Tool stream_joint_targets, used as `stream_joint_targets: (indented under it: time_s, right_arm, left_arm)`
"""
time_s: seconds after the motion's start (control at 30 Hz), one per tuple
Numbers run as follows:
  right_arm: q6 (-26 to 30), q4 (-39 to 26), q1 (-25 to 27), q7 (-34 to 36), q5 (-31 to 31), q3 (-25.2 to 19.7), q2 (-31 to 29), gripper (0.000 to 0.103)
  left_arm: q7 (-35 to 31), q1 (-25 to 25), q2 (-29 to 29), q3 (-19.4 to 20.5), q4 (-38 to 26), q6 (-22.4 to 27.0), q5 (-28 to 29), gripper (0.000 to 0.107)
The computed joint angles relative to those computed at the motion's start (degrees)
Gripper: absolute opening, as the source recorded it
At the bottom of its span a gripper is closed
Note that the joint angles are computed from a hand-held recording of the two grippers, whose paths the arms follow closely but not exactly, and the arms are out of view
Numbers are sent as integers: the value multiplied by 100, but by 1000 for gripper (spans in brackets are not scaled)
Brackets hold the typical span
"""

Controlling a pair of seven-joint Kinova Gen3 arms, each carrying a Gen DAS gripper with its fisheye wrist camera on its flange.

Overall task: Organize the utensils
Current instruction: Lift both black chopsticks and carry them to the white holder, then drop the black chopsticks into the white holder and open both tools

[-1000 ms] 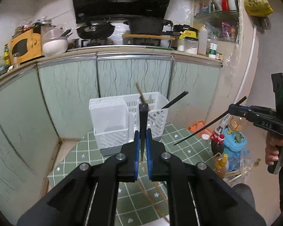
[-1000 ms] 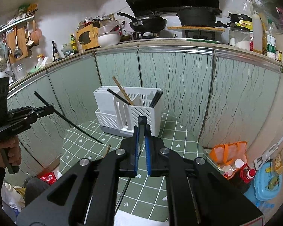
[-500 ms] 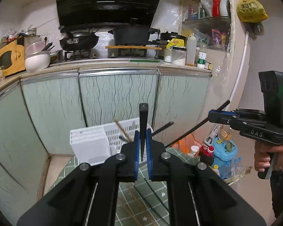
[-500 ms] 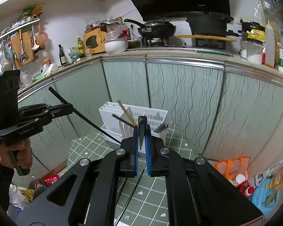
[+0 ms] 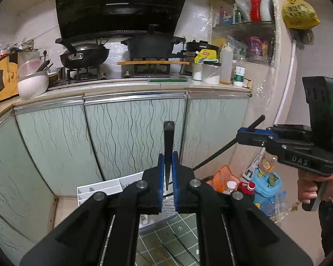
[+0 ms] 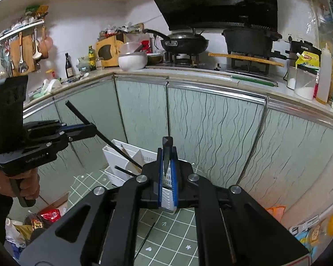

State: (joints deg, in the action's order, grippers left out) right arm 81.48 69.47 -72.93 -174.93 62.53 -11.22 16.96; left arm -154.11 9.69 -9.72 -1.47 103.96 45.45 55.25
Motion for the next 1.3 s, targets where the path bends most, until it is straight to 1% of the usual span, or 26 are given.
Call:
stream_joint_targets:
  time_s: [0.1,0.37,0.4,0.53,0.6,0.63,0.67,0.7,0.73,0.77,0.8,0.83,0.9,0.97,1.07,1.17,1.3]
  right_arm:
    - [-276,132,210,60,-143,23,-4,6]
    - [-1052,670,654,-203,-356,33,-55,6]
    - [-1123,705,693,-225,-365,38,-46,6]
    - [-1368,851,818,-332,-411,60,-47,6]
    - [-1418,848,885,-243,-476,69,-11,7]
    - [-1430,847,920,-202,-521,81,8,9]
    - [-1421,841,951,-198,-595,100,15,29]
    - [-1432,873,978,-234,-639,105,3,59]
    - [-1411,913,985,-301,-590,83,-8,73]
    - [-1298,959,886,-405,-497,149,-4,85]
    - [-1146,962,797,-470,-435,193,20,85]
    - [-1088,990,805,-518,-400,143,11,86]
    - [-1084,1107,818,-692,-420,101,-51,92]
    - [-898,1115,764,-797,-376,67,-33,93]
    - [-794,1179,696,-889,-295,-3,-40,94]
    - [-623,1121,583,-874,-290,-65,8,94]
    - [-413,1111,367,-1020,-211,-119,35,94]
  left_arm:
    - [-35,9,189,57,-11,-134,64,8]
    - [-265,-145,570,251,69,-366,278,8]
    - [-332,-168,626,252,68,-322,349,8]
    - [-416,-224,760,368,18,-324,326,8]
    - [-491,-259,854,411,-46,-213,277,8]
    - [-546,-271,842,439,-9,-283,298,13]
    - [-624,-312,802,516,69,-446,323,39]
    - [-650,-258,776,488,115,-551,320,58]
    - [-738,-246,727,492,201,-690,398,91]
    - [-920,-288,652,513,315,-833,557,93]
    - [-1057,-223,606,429,380,-883,646,93]
    - [-1099,-220,596,384,390,-840,641,93]
    - [-979,-256,551,391,415,-889,552,93]
    - [-1041,-266,508,280,464,-744,599,93]
    - [-1176,-257,358,221,644,-813,658,95]
    - [-1183,-253,203,136,805,-786,602,95]
    - [-1283,-223,-16,-9,1030,-723,624,95]
